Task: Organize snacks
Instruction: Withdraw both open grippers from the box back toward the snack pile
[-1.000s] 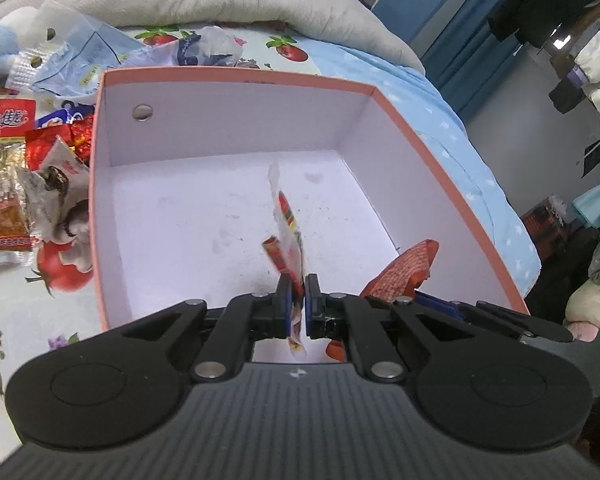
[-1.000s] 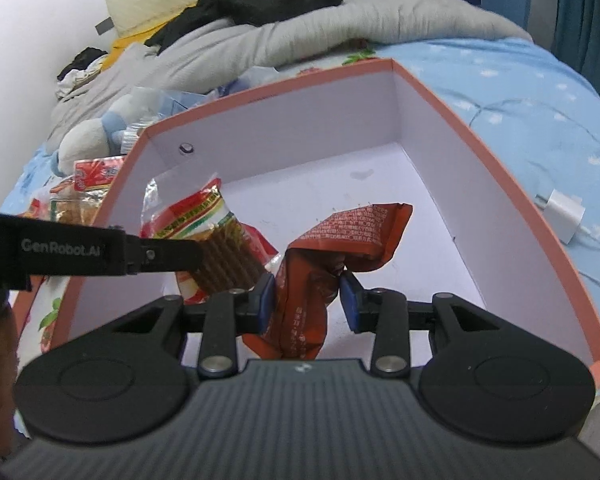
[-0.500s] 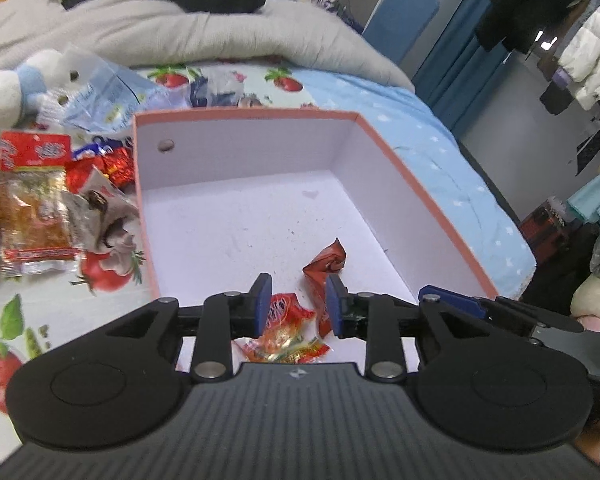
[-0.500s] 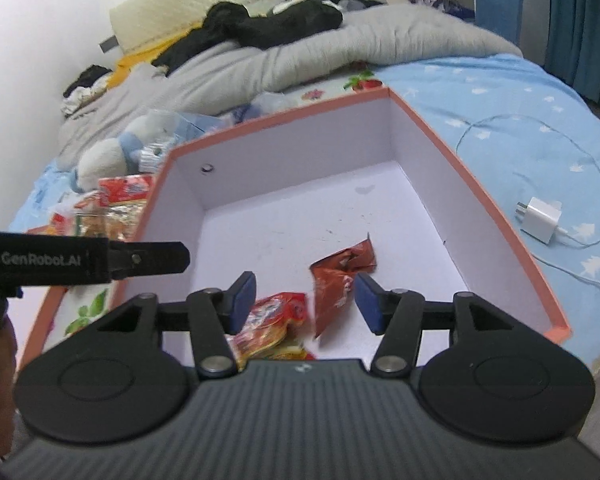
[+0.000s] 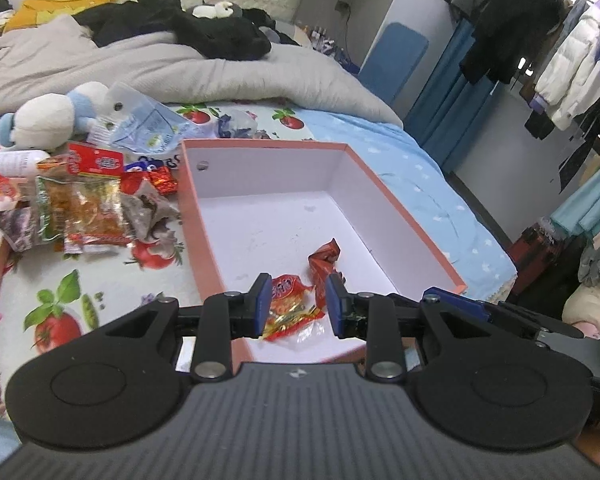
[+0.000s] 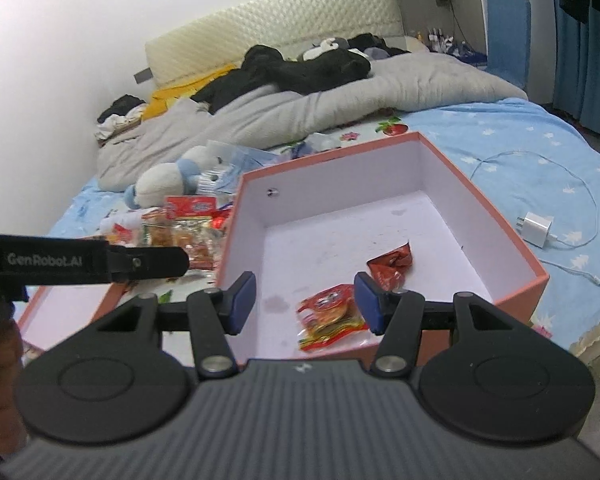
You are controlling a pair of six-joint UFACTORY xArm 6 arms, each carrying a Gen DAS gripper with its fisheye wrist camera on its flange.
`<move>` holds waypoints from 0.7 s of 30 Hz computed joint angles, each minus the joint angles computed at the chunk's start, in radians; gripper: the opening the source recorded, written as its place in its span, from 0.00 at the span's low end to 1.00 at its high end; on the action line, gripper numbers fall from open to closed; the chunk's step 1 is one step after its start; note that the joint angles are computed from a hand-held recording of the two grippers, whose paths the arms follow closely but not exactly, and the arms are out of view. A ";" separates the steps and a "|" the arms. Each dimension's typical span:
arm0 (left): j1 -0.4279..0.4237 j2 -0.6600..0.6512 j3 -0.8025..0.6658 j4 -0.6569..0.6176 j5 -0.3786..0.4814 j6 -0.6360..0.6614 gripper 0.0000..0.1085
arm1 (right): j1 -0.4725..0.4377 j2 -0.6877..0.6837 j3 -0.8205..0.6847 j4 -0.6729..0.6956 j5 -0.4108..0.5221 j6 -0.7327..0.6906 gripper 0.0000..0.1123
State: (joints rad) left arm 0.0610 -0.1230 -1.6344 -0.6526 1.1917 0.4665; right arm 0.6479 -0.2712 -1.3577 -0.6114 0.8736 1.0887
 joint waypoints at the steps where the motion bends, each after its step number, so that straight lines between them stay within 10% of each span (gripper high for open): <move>1: 0.015 -0.019 0.016 -0.009 0.005 0.010 0.31 | 0.015 -0.004 -0.001 -0.010 0.005 0.013 0.51; 21: 0.346 -0.251 0.254 -0.110 0.059 0.120 0.41 | 0.218 0.079 -0.073 -0.092 0.003 0.069 0.51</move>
